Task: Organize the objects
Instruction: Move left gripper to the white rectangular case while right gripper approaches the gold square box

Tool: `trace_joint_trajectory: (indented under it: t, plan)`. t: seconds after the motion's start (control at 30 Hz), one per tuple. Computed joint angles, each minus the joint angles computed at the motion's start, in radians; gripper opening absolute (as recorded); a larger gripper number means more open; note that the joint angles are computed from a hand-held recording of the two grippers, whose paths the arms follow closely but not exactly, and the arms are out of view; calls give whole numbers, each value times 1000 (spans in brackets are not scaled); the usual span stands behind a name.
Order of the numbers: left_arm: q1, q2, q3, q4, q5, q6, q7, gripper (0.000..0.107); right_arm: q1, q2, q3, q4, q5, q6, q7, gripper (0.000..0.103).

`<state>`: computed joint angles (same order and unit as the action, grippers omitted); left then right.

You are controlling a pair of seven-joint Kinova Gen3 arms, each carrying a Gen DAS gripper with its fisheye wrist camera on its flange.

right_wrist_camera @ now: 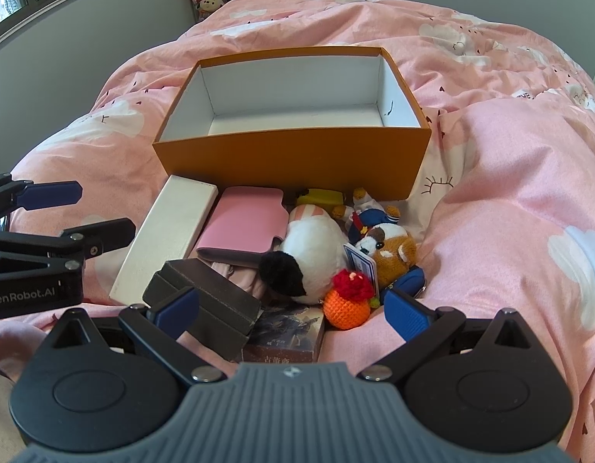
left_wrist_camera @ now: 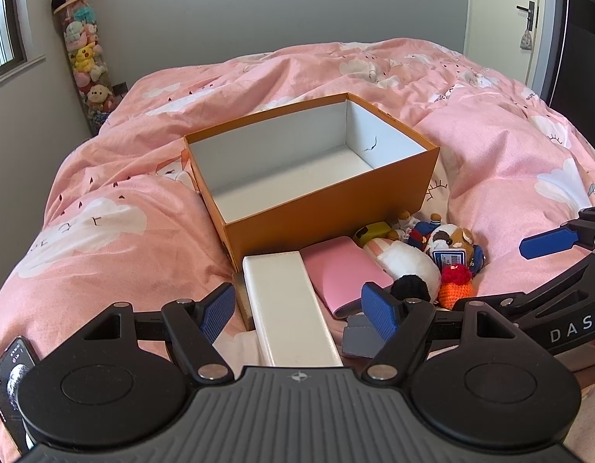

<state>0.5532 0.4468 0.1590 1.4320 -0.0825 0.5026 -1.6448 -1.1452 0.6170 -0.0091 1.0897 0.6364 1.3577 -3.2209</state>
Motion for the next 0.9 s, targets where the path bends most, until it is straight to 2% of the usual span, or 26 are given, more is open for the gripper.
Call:
trace_joint_trajectory:
  t: [0.07, 0.23, 0.27, 0.33, 0.6, 0.73, 0.8, 0.9]
  plan:
    - [-17, 8, 14, -13, 18, 19, -14, 78, 4, -10, -2, 18, 2, -20, -5, 102]
    - [-46, 39, 24, -74, 53, 104, -45, 66, 19, -35, -7, 64, 12, -70, -15, 100]
    - [-48, 44, 21, -83, 57, 113, -45, 63, 24, -38, -9, 69, 15, -79, -8, 97]
    - [-45, 58, 13, -108, 55, 136, -46, 59, 37, -44, -15, 78, 18, -99, 13, 82]
    - [-76, 130, 23, -232, 115, 266, -55, 56, 132, -63, -33, 102, -38, -244, 150, 52]
    - [-77, 174, 17, -301, 134, 338, -47, 56, 182, -76, -40, 127, -79, -358, 210, 50]
    - [-78, 201, 13, -342, 147, 376, -32, 56, 199, -63, -39, 107, -101, -373, 258, 50]
    - [-86, 253, 11, -419, 172, 451, -4, 56, 209, -38, -28, 72, -126, -365, 319, 43]
